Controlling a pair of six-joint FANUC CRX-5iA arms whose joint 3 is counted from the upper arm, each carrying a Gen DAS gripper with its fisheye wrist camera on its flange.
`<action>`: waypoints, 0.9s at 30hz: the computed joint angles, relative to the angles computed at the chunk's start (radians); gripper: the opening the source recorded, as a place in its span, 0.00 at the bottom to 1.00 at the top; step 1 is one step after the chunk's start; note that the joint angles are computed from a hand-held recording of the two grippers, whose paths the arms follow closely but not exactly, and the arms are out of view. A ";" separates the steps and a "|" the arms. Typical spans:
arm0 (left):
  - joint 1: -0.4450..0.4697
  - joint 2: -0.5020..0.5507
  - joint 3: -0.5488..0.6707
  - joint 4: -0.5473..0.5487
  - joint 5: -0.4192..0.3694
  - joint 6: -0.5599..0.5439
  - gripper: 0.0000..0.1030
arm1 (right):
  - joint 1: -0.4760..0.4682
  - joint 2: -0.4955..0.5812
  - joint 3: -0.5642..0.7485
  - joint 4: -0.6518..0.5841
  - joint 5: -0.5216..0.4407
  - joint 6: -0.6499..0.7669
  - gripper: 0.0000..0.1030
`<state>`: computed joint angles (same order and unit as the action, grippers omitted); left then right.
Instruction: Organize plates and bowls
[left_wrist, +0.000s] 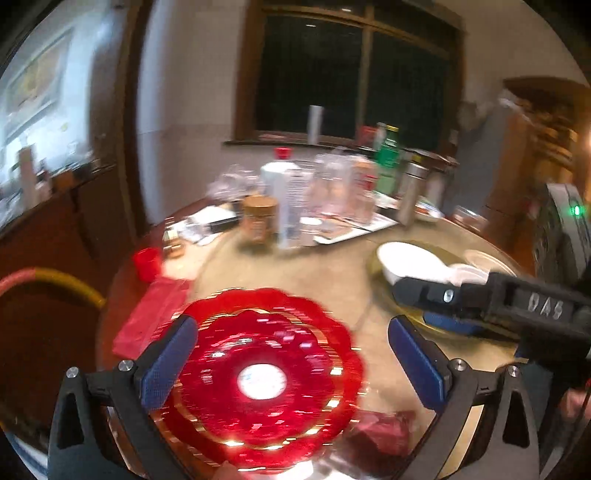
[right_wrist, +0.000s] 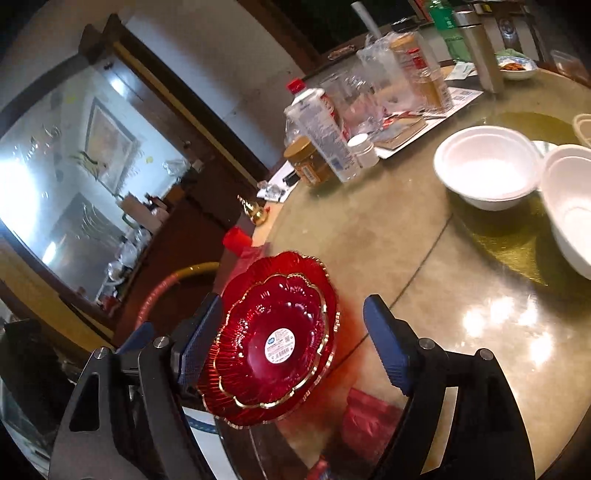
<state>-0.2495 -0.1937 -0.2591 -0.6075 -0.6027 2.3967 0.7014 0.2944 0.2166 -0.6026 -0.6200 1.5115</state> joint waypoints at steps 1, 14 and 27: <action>0.003 0.011 0.003 0.030 0.022 -0.050 1.00 | -0.009 -0.015 -0.013 -0.004 0.004 0.002 0.77; 0.023 0.239 0.135 0.508 0.083 -0.489 1.00 | -0.293 -0.170 -0.195 -0.157 -0.039 -0.108 0.78; 0.011 0.401 0.264 0.708 0.004 -0.559 1.00 | -0.431 -0.152 -0.221 -0.303 -0.062 -0.143 0.78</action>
<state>-0.2382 0.2077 0.0047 0.1006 -0.5988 1.8373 0.2708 0.1419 -0.0047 -0.9052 -0.6818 1.3682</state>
